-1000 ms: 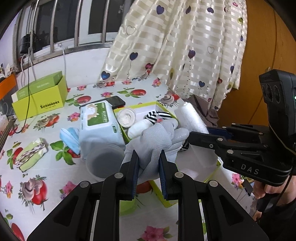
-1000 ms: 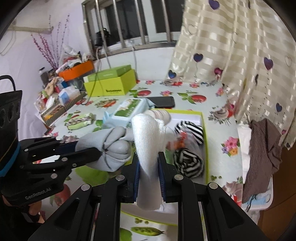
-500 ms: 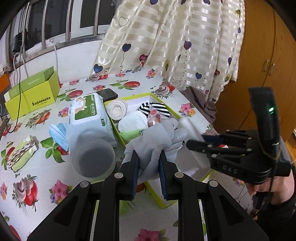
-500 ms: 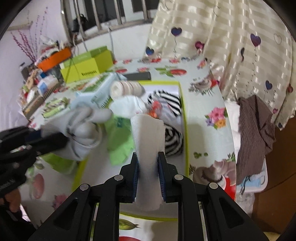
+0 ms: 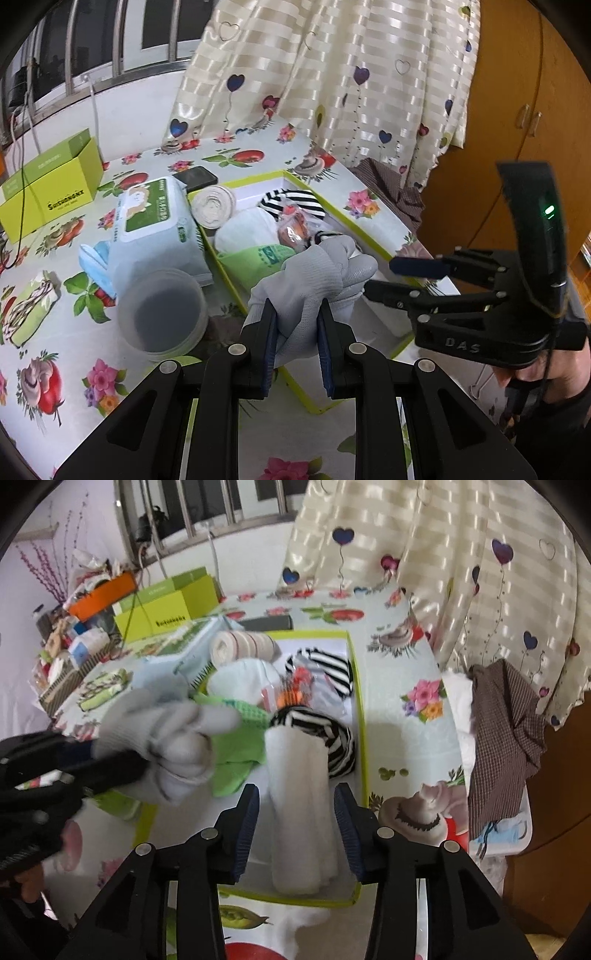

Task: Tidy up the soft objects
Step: 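Open both grippers to drop the grey cloth and white towel into the tray, then move both grippers away from the tray toward the green cloth and blue mask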

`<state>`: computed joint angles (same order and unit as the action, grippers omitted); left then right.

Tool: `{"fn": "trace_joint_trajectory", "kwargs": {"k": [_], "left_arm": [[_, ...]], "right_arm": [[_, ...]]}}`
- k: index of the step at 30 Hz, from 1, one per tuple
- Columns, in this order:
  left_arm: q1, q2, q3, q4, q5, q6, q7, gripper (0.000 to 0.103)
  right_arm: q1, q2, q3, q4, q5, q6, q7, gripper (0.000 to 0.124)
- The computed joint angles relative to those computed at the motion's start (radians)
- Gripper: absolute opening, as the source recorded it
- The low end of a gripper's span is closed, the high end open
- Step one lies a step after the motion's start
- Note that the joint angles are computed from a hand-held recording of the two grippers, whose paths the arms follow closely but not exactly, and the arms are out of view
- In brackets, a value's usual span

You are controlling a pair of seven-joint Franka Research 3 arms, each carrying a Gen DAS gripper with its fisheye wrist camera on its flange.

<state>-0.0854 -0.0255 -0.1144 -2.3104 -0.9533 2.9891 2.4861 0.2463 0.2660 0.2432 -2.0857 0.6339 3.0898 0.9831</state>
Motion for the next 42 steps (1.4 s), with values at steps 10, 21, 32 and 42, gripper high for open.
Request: {"fn": "trace_joint_trajectory", "kwargs": {"k": [10,21,32,42], "left_arm": [[0.011,0.008,-0.010,-0.002,0.066,-0.094,-0.003,0.024],[-0.015,-0.031,0.004,-0.026,-0.005,-0.114,0.091,0.038],[-0.044,-0.092,0.047,-0.052,-0.135,-0.128,0.178,0.038],[-0.048,-0.156,0.087,-0.084,-0.231,-0.136,0.223,0.038]], "right_arm": [[-0.021,-0.036,0.021,-0.036,0.045,0.056,-0.016,0.041],[-0.072,-0.052,0.090,-0.047,0.145,0.089,-0.097,0.041],[-0.085,-0.073,0.135,-0.053,0.266,0.099,-0.208,0.041],[-0.051,-0.109,0.143,-0.043,0.476,0.101,-0.411,0.041]]}}
